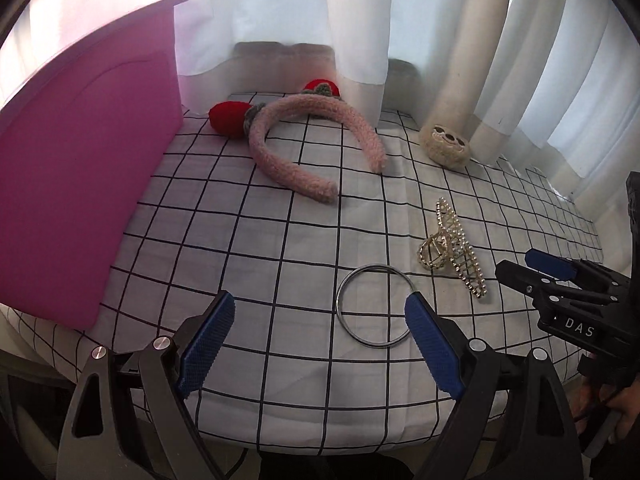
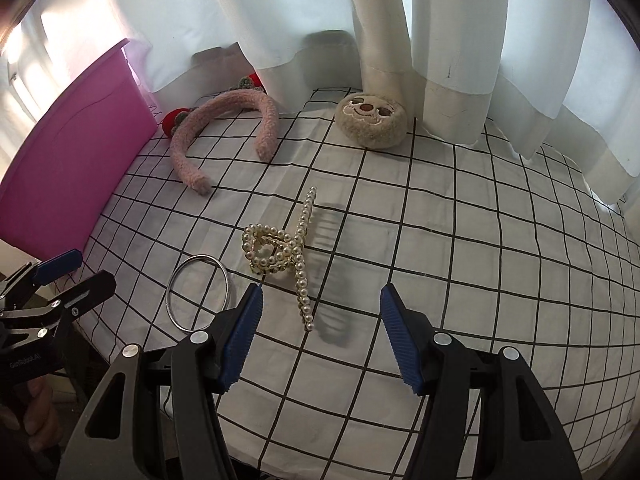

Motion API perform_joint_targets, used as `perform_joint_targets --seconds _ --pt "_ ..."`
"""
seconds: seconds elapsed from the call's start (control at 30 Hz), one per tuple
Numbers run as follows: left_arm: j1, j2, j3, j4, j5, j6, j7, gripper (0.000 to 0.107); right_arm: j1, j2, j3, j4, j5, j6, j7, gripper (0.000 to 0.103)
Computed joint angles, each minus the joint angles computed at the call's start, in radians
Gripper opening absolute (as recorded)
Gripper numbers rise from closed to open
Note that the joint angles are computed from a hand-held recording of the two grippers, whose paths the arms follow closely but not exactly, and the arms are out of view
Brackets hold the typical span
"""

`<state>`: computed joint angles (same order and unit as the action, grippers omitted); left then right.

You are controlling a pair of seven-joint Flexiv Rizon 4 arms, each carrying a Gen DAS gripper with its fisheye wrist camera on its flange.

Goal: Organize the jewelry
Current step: 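Move both tools back toward the remaining items on the table, then close the left tool on the silver bangle while the right tool grasps the pearl clip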

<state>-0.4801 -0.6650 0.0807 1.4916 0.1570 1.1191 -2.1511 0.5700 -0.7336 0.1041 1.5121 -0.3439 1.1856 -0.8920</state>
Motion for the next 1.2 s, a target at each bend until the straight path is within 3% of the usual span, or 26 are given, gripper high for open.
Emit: perform_joint_targets --seconds 0.53,1.2 --pt "-0.039 -0.061 0.029 -0.01 0.011 0.01 -0.096 0.085 -0.045 -0.145 0.106 -0.183 0.107 -0.046 -0.264 0.059" --pt "-0.071 -0.148 0.042 -0.117 0.016 0.006 -0.142 0.085 -0.019 -0.194 0.023 -0.233 0.094 -0.001 -0.265 0.059"
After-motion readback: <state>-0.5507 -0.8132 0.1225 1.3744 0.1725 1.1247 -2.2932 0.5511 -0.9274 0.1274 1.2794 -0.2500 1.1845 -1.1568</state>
